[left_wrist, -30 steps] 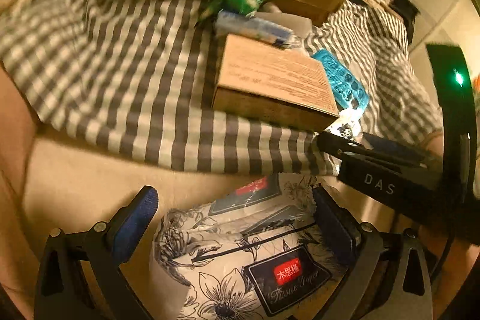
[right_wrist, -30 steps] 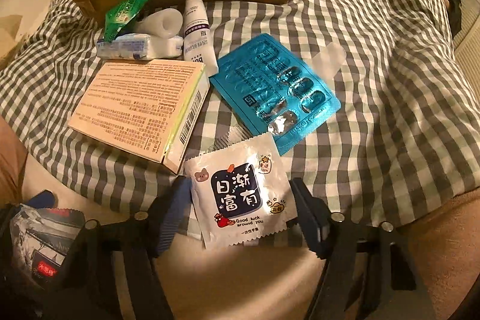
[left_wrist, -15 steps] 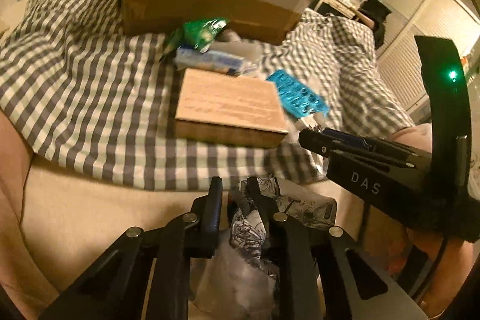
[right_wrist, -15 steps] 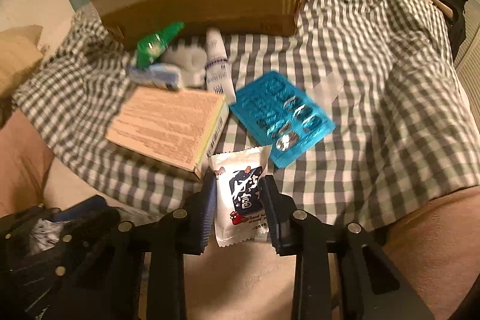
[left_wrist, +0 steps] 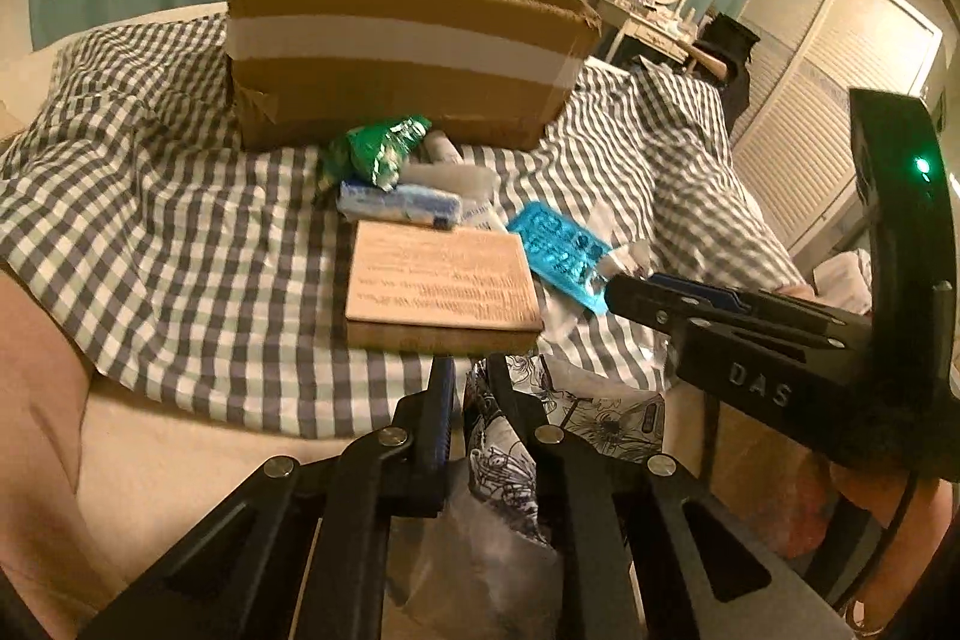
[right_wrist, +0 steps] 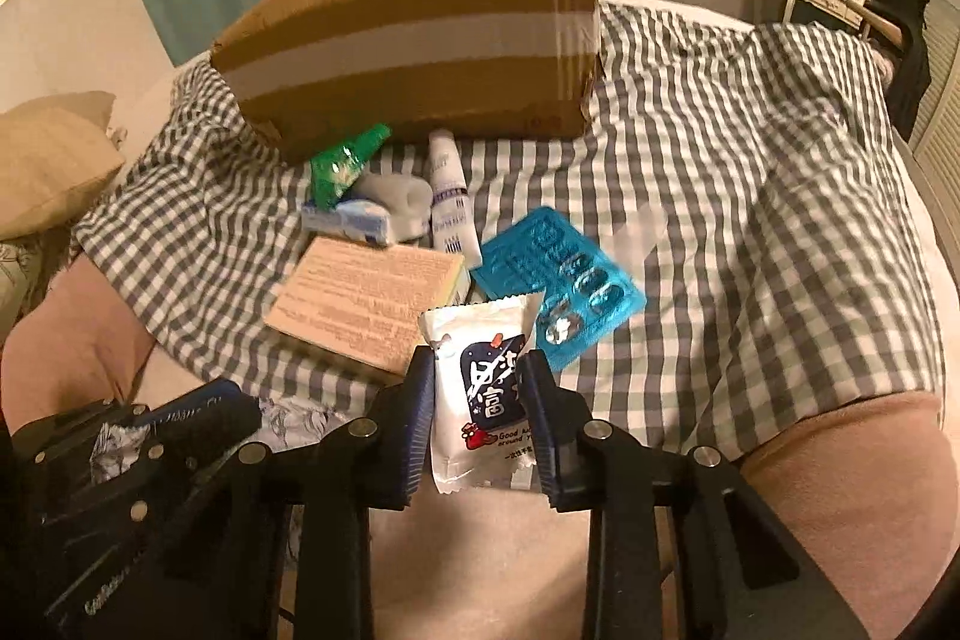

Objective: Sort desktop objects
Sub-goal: 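Carry the tissue pack and sachet over the cardboard box with both grippers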

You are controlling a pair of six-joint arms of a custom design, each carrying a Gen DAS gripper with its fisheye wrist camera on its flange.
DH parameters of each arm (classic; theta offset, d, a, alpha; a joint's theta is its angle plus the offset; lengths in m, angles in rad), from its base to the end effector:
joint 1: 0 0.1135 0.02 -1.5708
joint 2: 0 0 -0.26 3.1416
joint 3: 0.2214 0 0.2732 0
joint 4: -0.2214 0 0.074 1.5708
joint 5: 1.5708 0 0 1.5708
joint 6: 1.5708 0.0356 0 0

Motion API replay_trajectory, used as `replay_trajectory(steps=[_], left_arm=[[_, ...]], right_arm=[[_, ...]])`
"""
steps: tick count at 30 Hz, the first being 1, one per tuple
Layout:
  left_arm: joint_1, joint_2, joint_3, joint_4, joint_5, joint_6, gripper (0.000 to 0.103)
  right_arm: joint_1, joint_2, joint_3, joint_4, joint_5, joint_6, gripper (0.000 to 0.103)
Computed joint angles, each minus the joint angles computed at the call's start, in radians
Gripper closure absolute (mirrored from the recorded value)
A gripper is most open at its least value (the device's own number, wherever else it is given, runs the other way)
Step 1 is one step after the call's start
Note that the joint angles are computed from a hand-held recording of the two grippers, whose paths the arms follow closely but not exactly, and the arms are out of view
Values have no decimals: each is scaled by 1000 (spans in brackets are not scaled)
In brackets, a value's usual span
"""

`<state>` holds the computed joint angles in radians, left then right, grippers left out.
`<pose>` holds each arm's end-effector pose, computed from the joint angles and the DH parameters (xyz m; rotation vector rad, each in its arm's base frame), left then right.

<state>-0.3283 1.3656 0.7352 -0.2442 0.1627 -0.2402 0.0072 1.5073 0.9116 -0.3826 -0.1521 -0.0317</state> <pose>0.2705 -0.0982 0.1757 0.1826 2.4753 -0.4466 0.3187 0.0077 0.1825 -0.1085 2.5401 0.1841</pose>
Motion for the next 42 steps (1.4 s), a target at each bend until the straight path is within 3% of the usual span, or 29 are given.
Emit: replay_trajectory(steps=[10,22,42], left_arm=[[40,-36,58,-3,-28,22,93],[104,0,199,-14,-12,38,92],[159,227,595,-60,-10,90,92]], right_arm=[[11,-43,39,-22,-27,-3,75],[37,-53,203,-67,-25,-25,75],[59,134,535,-120,-17,-44,75]])
